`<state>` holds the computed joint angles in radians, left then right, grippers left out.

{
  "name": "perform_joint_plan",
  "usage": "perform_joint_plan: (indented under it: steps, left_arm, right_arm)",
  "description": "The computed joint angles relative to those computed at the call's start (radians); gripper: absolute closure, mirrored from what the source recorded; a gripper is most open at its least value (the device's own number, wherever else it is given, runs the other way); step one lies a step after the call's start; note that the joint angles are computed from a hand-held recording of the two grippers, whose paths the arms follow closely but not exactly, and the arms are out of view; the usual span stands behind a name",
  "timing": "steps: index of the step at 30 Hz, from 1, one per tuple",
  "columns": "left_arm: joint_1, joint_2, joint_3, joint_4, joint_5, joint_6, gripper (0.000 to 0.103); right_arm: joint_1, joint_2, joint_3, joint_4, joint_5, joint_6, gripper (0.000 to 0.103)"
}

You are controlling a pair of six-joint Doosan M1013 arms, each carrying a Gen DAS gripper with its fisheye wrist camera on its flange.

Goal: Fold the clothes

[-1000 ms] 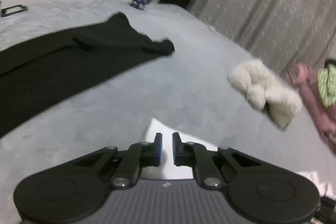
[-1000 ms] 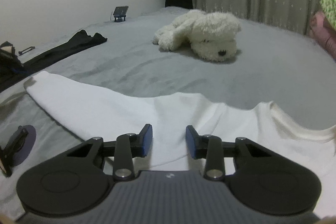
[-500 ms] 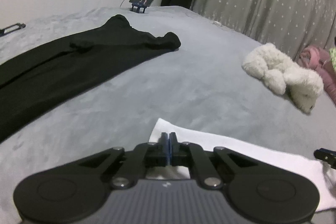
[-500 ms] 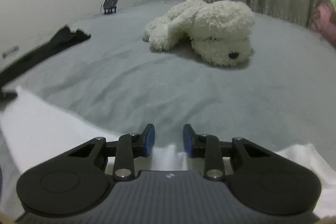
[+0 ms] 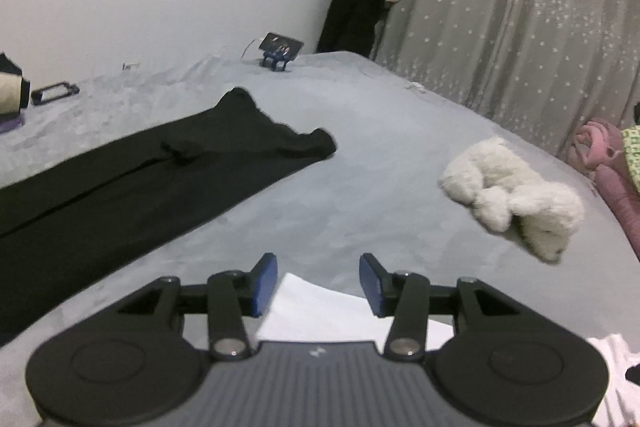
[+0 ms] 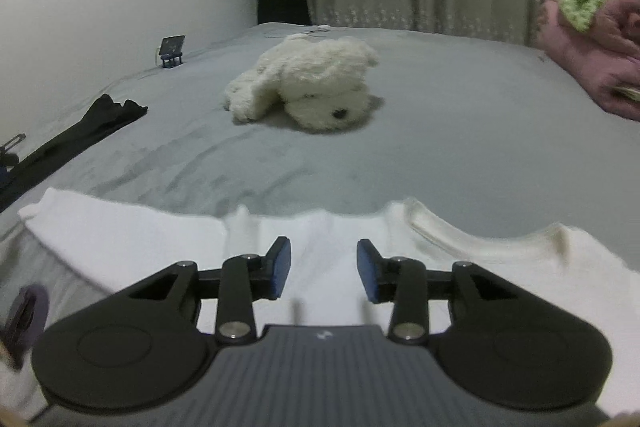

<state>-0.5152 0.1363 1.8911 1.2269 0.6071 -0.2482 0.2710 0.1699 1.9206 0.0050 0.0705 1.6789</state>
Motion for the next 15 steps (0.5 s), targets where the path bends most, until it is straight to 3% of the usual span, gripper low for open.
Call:
perform_joint_plan:
  steps: [8, 15]
  left_arm:
    - [-0.091, -0.066, 0.015, 0.006, 0.053, 0.047, 0.054]
    - [-0.164, -0.118, 0.034, -0.024, 0.074, 0.06, 0.05]
  right_arm:
    - [-0.015, -0.124, 0.113, -0.391, 0.032, 0.418, 0.059]
    - [-0.017, -0.228, 0.188, -0.567, 0.079, 0.629, 0.054]
